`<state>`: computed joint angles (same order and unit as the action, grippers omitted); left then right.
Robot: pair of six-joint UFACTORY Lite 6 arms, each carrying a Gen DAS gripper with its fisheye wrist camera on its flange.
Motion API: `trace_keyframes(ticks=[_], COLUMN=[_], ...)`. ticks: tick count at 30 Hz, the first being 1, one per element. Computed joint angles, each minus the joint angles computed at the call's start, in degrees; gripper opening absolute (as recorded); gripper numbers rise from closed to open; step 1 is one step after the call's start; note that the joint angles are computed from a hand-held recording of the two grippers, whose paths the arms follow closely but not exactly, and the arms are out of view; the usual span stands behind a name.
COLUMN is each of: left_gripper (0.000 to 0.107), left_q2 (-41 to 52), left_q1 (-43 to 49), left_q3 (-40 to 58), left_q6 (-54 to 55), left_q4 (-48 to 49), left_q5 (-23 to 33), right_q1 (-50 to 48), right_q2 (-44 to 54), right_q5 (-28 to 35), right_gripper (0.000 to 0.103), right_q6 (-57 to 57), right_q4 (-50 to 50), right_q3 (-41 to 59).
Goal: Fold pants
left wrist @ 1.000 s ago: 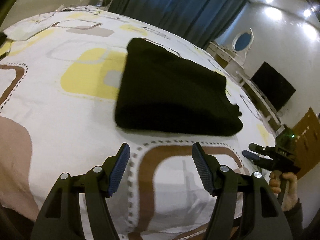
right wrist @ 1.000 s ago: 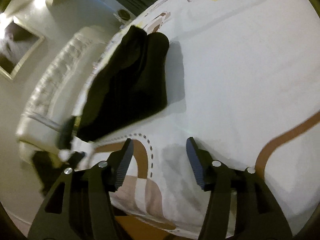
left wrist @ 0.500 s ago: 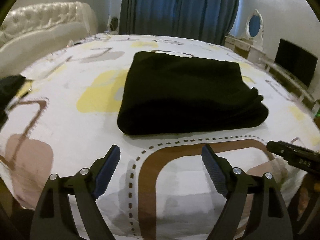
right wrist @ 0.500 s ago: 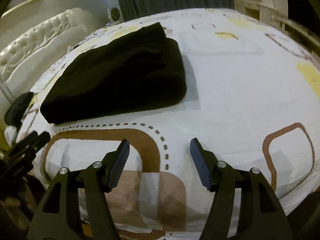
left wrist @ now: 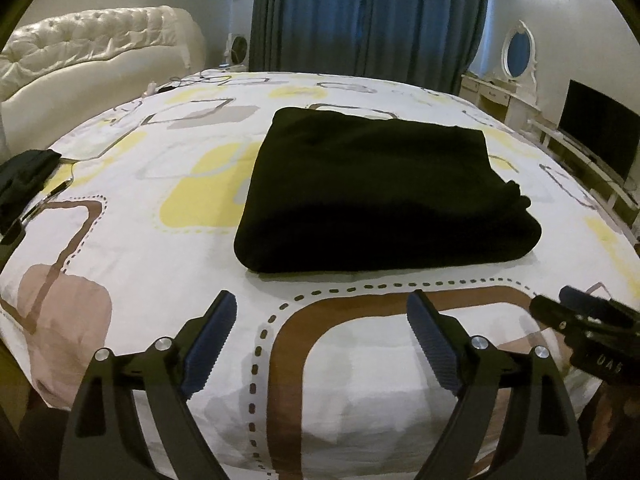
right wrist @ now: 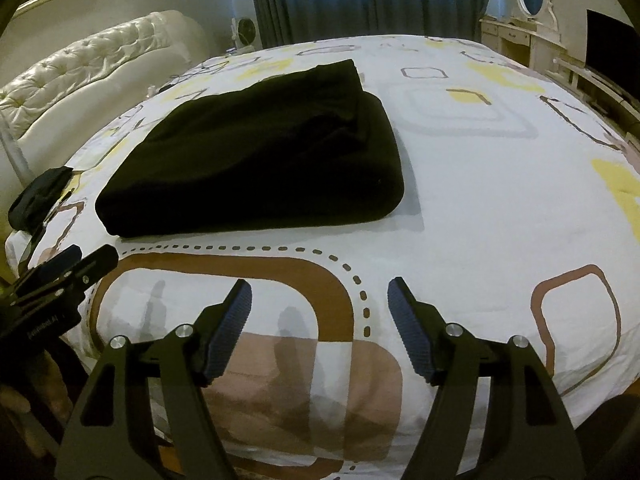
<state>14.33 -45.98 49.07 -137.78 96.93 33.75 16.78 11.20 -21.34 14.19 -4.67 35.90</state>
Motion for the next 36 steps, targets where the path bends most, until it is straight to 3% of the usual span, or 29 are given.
trace_keyframes(ticks=[18,26,36], left_gripper=[0.087,0.089,0.089], left_q2=[0.64,5.10,2.49], left_q1=[-5.63,-7.57,-4.49], left_q3=[4.20,9.76,5.96], left_q6=[8.23,16.04,7.10], left_q4=[-6.15,-12.56,-5.98], left_q5=[6.31,8.95,3.33], right_q1=[-0.17,-0.57,-0.63], right_q2=[-2.44,-2.44,-1.89], right_q5=[-0.46,-0.69,-1.09], right_gripper=[0.071,0.071,0.071], right_q6=[3.60,4.74,5.04], right_q4=[-3.94,-5.35,-5.72], right_q3=[-2.23,-2.31,-2.55])
